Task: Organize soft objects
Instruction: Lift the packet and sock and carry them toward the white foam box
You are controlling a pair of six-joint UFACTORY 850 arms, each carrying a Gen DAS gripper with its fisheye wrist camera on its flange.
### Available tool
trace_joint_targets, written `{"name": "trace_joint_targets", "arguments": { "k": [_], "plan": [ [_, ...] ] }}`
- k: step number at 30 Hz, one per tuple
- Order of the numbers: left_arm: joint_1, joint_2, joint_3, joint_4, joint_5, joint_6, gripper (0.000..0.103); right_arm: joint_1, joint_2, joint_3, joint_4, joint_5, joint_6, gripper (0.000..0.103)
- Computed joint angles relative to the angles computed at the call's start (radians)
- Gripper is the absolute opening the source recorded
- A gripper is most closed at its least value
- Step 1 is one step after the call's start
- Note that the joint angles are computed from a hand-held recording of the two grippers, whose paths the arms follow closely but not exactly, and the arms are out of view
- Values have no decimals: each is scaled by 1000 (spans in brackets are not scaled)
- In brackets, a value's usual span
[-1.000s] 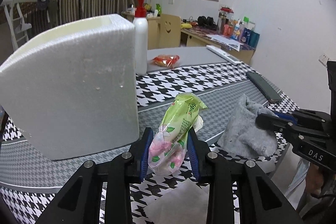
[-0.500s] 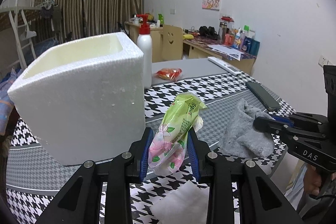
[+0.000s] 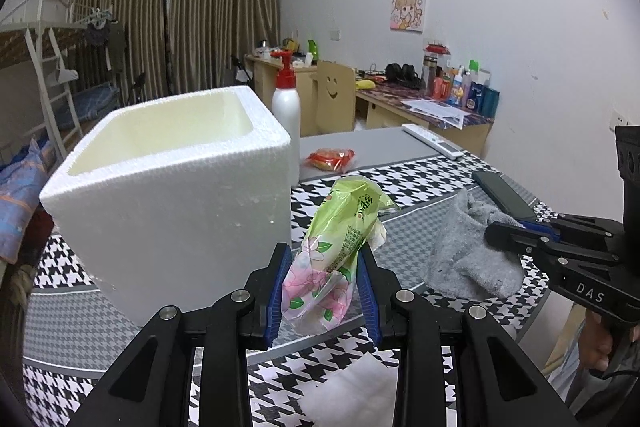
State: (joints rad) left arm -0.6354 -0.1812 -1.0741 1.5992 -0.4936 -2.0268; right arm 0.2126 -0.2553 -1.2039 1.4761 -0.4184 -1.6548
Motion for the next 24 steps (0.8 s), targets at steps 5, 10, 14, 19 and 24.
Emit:
{"name": "trace_joint_targets", "arguments": {
  "k": [5, 10, 14, 19, 24],
  "plan": [
    [-7, 11, 7, 20, -13, -5, 34, 3, -2, -6, 19, -5, -27, 16],
    [-13, 23, 15, 40, -35, -18, 34, 5, -2, -12, 51, -12, -61, 16],
    [-17, 36, 19, 53, -51, -18, 34, 5, 2, -13, 95, -23, -108, 16],
    [-16, 52, 25, 61, -70, -23, 34, 6, 3, -21, 123, -31, -131, 16],
    [-11, 56, 18, 67, -74, -11, 34, 9, 1, -30, 136, -36, -138, 16]
  ]
}}
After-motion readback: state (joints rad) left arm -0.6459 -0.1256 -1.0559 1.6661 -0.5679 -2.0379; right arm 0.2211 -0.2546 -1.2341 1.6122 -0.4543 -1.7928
